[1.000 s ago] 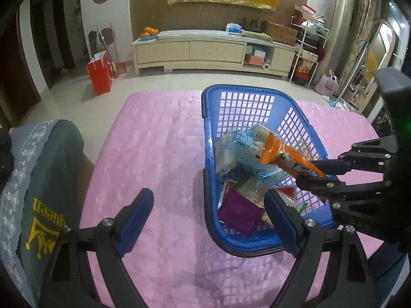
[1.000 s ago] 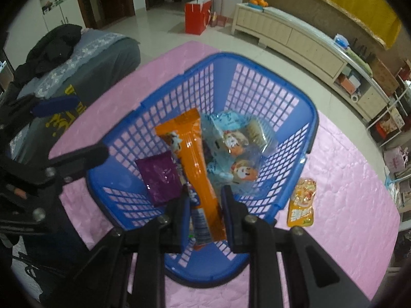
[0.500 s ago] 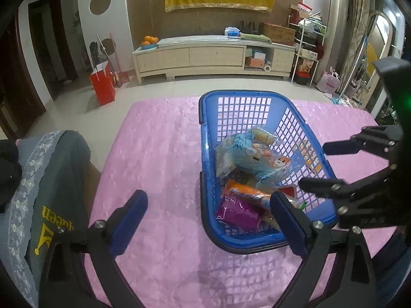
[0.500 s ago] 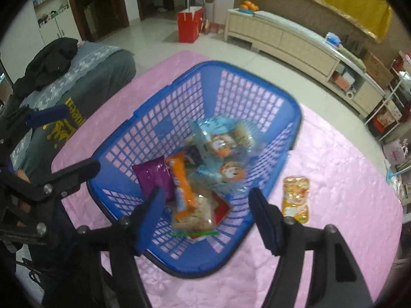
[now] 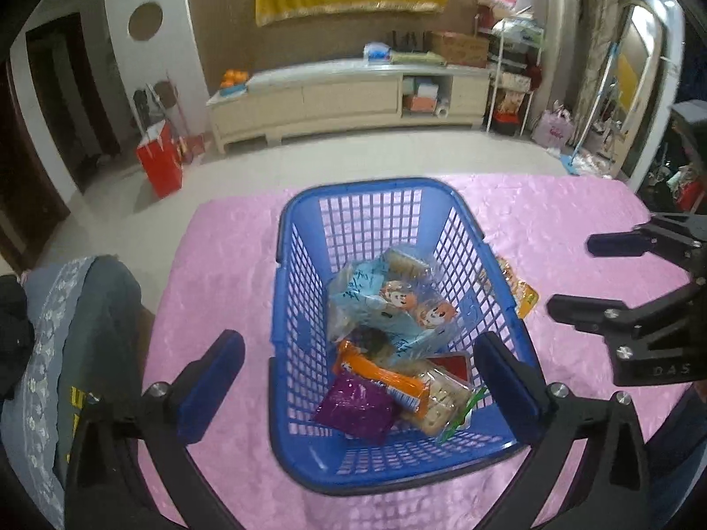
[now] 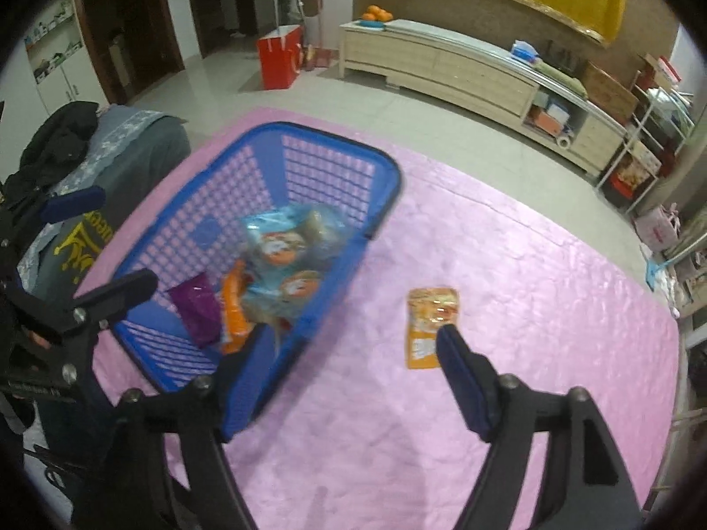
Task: Organize snacks
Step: 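Move the right gripper to the yellow snack pouch and grasp it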
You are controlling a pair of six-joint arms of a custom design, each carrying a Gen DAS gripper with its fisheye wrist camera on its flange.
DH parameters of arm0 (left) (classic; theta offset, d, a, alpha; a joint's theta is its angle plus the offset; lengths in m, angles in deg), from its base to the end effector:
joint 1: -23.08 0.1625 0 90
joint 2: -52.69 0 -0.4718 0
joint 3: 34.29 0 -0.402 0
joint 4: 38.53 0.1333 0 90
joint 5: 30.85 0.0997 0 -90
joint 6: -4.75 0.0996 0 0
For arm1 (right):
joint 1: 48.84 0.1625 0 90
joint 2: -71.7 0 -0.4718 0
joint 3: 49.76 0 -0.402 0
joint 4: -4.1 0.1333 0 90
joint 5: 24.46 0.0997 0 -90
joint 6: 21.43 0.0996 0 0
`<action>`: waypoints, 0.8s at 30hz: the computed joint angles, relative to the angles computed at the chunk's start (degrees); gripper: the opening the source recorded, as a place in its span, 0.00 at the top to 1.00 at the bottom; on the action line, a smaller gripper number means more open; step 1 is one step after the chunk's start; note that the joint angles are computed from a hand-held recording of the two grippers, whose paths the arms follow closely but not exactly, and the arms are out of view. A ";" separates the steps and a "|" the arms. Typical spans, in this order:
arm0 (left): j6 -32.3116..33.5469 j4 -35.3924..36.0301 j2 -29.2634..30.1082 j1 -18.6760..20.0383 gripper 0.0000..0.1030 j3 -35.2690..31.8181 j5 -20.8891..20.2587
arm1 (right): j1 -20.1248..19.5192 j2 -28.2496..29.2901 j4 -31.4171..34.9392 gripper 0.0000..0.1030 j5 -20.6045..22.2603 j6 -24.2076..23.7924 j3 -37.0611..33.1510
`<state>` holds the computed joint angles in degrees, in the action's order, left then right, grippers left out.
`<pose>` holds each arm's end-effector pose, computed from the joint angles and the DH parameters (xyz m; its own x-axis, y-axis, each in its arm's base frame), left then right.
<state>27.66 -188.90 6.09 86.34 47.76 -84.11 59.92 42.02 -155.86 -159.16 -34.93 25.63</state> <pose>-0.1768 -0.7795 0.2418 -0.6048 0.4401 -0.6637 0.6986 0.6933 -0.1769 0.3206 -0.7472 0.0848 -0.6763 -0.1578 0.7195 -0.4639 0.8500 -0.2497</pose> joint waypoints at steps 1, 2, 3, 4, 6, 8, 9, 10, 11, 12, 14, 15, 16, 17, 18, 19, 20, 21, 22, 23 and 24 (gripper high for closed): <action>-0.96 1.26 0.67 0.06 0.00 -0.92 0.47 | -0.38 -0.08 0.03 0.19 0.04 -0.14 -0.07; -2.16 2.86 1.39 0.13 0.00 -1.99 0.80 | -0.93 -0.11 0.23 0.19 0.00 -0.11 -0.27; -3.64 5.00 2.16 0.29 0.00 -3.36 1.04 | -1.31 -0.03 0.68 0.19 -0.08 0.03 -0.60; -5.15 6.96 2.94 0.56 0.00 -4.77 0.52 | -1.81 0.06 1.21 0.19 0.04 0.13 -1.01; -6.63 9.15 4.01 1.06 0.00 -6.47 -0.16 | -2.79 -0.10 2.01 0.19 0.27 0.16 -1.28; -7.91 11.49 5.47 1.38 0.00 -8.62 -0.02 | -3.77 0.25 3.48 0.19 -0.05 0.41 -2.35; -8.22 12.31 6.06 1.44 0.00 -9.47 0.15 | -4.20 0.44 4.19 0.19 0.05 0.39 -2.86; -8.62 13.20 6.82 1.52 0.00 -10.53 0.38 | -4.69 0.80 4.86 0.19 -0.17 0.27 -3.55; -8.68 13.51 7.46 1.51 0.00 -11.34 0.59 | -4.96 1.05 5.37 0.19 -0.38 0.20 -3.93; -8.27 13.35 7.99 1.50 0.00 -11.86 0.72 | -5.43 1.71 6.95 0.19 -0.82 0.19 -5.11; -7.31 13.79 9.39 1.44 0.00 -13.30 1.22 | -6.36 3.12 10.32 0.19 -1.54 0.49 -7.41; -7.14 14.42 10.02 1.56 0.00 -14.02 1.32 | -6.77 3.67 11.10 0.19 -1.61 0.51 -8.15; -7.23 15.52 10.62 1.70 0.00 -14.91 1.28 | -7.30 4.36 12.00 0.19 -1.57 0.50 -9.05; -7.58 16.71 11.41 2.02 0.00 -16.13 0.82 | -7.62 4.71 12.22 0.19 -1.50 0.35 -9.38; -7.78 17.00 11.88 2.19 0.00 -16.73 0.71 | -8.16 5.63 12.00 0.19 -2.01 -0.57 -10.22; -8.30 17.50 12.60 2.39 0.00 -17.61 1.25 | -8.49 6.30 11.47 0.19 -3.00 -1.60 -10.73; -9.07 18.51 13.12 2.55 0.00 -18.55 1.65 | -8.78 6.89 11.74 0.19 -3.54 -2.13 -11.38; -10.48 20.81 13.43 2.74 0.00 -19.66 1.06 | -9.28 7.41 12.79 0.19 -3.39 -2.04 -12.20; -11.09 21.97 13.55 3.00 0.00 -20.49 -0.23 | -9.67 7.62 14.10 0.19 -2.74 -1.31 -12.76; -10.94 21.81 13.44 3.01 0.00 -20.53 -0.44 | -10.07 7.79 15.28 0.19 -2.00 -0.48 -13.27; -10.38 21.26 13.46 2.94 0.00 -20.46 -0.08 | -10.37 8.04 15.91 0.19 -1.66 0.00 -13.66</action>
